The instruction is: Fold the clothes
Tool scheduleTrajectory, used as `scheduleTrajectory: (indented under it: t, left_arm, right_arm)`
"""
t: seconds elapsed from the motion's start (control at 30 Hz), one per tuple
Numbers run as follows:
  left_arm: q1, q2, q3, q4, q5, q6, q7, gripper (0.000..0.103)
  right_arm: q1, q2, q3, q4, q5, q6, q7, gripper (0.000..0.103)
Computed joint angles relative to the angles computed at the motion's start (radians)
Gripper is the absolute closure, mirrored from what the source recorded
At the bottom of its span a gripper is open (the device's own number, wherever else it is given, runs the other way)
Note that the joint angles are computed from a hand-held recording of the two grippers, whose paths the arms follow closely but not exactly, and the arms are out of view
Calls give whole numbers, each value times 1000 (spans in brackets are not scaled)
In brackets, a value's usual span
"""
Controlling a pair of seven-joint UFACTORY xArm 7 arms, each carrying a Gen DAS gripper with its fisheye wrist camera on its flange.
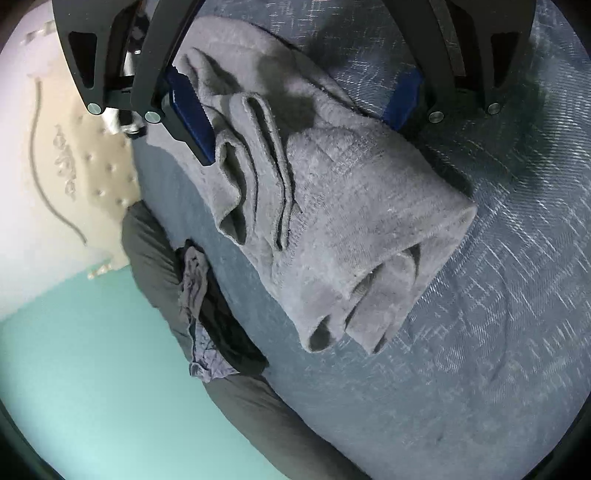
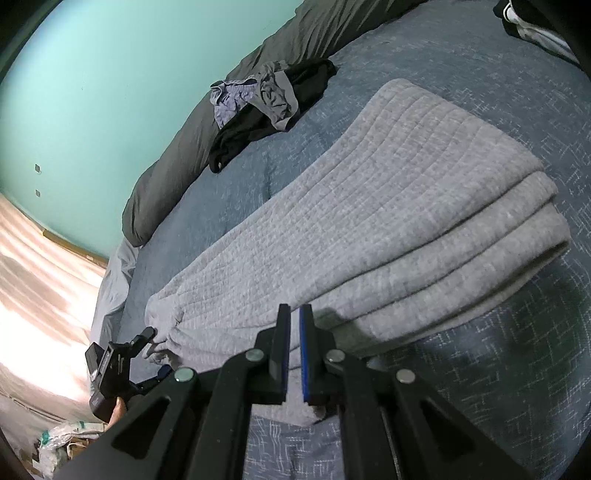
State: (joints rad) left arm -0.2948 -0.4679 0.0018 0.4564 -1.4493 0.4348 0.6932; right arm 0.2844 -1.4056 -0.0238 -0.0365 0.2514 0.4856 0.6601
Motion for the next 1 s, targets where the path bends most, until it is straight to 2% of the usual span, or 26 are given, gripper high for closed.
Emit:
scheduleTrajectory:
  t: [0.13, 0.2, 0.33, 0.43, 0.5, 0.57, 0.6, 0.63, 0.7, 0.8, 0.9, 1.0]
  left_arm:
    - [14, -43, -54, -33, 153, -99, -162, 16]
    - [2, -49, -30, -42, 168, -124, -172, 16]
    - [-48, -16, 58, -19, 124, -107, -108, 16]
    - [-53, -11, 66, -9, 106, -81, -66, 19]
    - [-53, -7, 54, -2, 106, -77, -60, 28]
    - [-54, 6, 36, 9, 114, -85, -63, 32]
    - [-58, 12, 37, 13, 105, -86, -53, 40]
    - [-61, 17, 36, 16, 94, -86, -42, 43]
    - [-60, 20, 33, 18, 83, -84, -29, 60]
    - [-56, 9, 20, 24, 86, -96, -21, 73]
    - [-61, -16, 13, 29, 98, -105, -30, 83]
    - [-75, -51, 6, 35, 130, -113, -54, 85]
  right_arm:
    - [4, -8, -10, -5, 7, -11, 0, 100]
    - [3, -12, -13, -5, 8, -13, -2, 100]
    - [4, -9, -18, -4, 12, -19, -5, 100]
    - [1, -8, -15, -6, 14, -22, -2, 100]
    - [-3, -14, -17, -9, 15, -19, 1, 100]
    - [-7, -25, -21, -13, 15, -11, 0, 100]
    - [-9, -32, -22, -15, 15, -7, 0, 100]
    - [-11, -39, -23, -17, 15, -2, 0, 100]
    - [-18, -53, -25, -20, 16, 8, 0, 100]
    - [-33, -66, -33, -22, 17, 19, -3, 100]
    - [-45, -76, -44, -26, 22, 27, -9, 100]
    - [-60, -101, -47, -32, 26, 46, -12, 100]
